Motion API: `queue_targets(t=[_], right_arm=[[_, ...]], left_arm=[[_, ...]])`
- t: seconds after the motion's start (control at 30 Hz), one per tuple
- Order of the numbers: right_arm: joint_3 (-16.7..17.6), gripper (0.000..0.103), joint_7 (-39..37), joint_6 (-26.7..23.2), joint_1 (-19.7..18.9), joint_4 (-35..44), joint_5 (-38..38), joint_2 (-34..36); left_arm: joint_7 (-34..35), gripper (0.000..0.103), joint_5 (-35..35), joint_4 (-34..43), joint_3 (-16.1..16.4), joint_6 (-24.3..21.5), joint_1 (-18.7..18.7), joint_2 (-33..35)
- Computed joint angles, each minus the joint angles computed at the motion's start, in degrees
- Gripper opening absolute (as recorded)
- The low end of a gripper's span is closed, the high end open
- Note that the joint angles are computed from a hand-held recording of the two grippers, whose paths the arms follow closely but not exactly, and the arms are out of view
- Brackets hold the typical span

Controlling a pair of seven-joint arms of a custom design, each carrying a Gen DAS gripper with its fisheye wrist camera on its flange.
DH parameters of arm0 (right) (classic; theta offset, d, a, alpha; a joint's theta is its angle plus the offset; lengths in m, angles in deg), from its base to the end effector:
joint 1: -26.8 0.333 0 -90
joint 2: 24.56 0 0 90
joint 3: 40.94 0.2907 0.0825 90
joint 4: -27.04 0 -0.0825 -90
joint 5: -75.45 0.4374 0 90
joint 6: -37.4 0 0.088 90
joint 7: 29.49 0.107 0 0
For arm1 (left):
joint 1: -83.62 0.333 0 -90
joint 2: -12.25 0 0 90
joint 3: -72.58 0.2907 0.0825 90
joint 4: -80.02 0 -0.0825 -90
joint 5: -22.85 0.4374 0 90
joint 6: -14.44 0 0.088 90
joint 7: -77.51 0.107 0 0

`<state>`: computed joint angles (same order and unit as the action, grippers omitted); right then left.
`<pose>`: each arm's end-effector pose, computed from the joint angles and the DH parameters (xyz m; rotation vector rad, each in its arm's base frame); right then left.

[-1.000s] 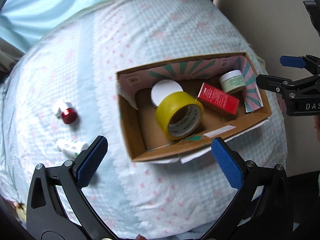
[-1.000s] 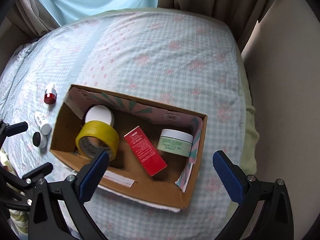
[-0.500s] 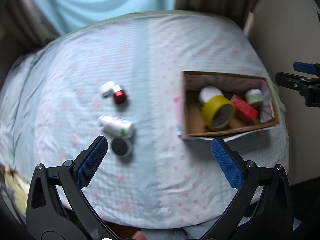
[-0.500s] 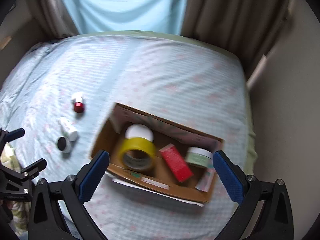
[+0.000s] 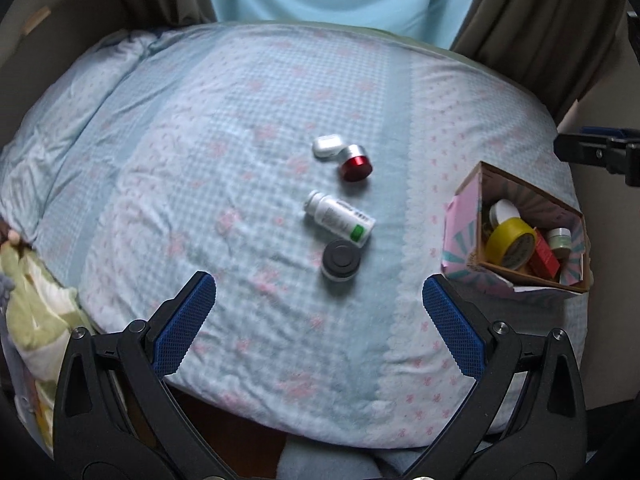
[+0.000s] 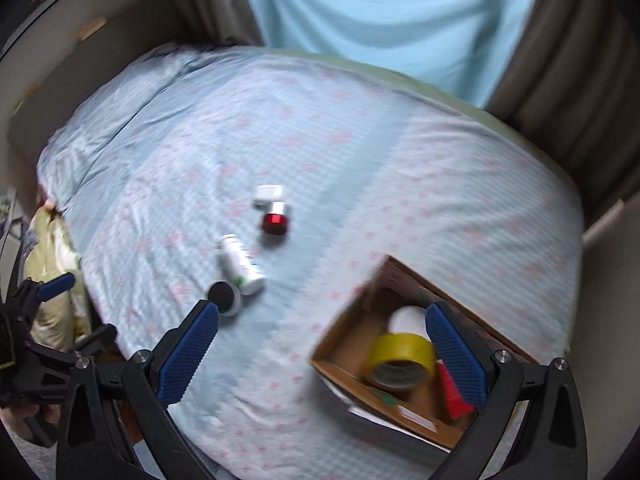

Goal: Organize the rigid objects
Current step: 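Grasp the black round cap with the left tool while the right tool grasps the white pill bottle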

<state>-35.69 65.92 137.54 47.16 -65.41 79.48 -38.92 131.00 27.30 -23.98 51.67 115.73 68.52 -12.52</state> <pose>0.4817 0.2464 0.7394 -2.2794 1.5857 -0.2070 0.3841 -0.3225 0.7126 -2.0073 1.9854 -0.4530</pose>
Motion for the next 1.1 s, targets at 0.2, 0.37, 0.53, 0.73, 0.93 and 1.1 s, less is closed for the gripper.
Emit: queue_targets(t=[0.2,0.37,0.53,0.73,0.93,1.1], right_arm=[[1.28,0.103,-3.32,-3.64,1.67,9.63,3.48,11.14],[2.69,0.103,-7.44,-4.27,2.73,15.48,5.31,20.18],[3.85,0.103,-12.06,-5.56,3.95,20.19,4.20,28.36],[4.61,0.086,-18.69,-8.45,4.48,22.75,4.68,34.94],[4.71,0.076,-22.74,-13.18,4.81,29.21,4.26,42.71],[4.72,0.073,-25.69,-17.47,5.34,35.26,3.79,48.52]], left_arm=[[-0.25,0.103,-3.80,-8.32,1.65,4.97,-0.26,-3.23],[-0.49,0.103,-6.06,-13.85,1.86,8.99,-0.45,-2.45],[-0.29,0.103,-6.39,-17.55,1.95,13.02,-0.51,0.41],[-0.35,0.098,-6.36,-20.03,2.51,18.28,-0.85,4.66],[1.74,0.094,-7.84,-21.76,2.98,24.52,-1.98,7.33],[1.93,0.088,-5.07,-21.09,2.13,28.61,-2.42,10.39]])
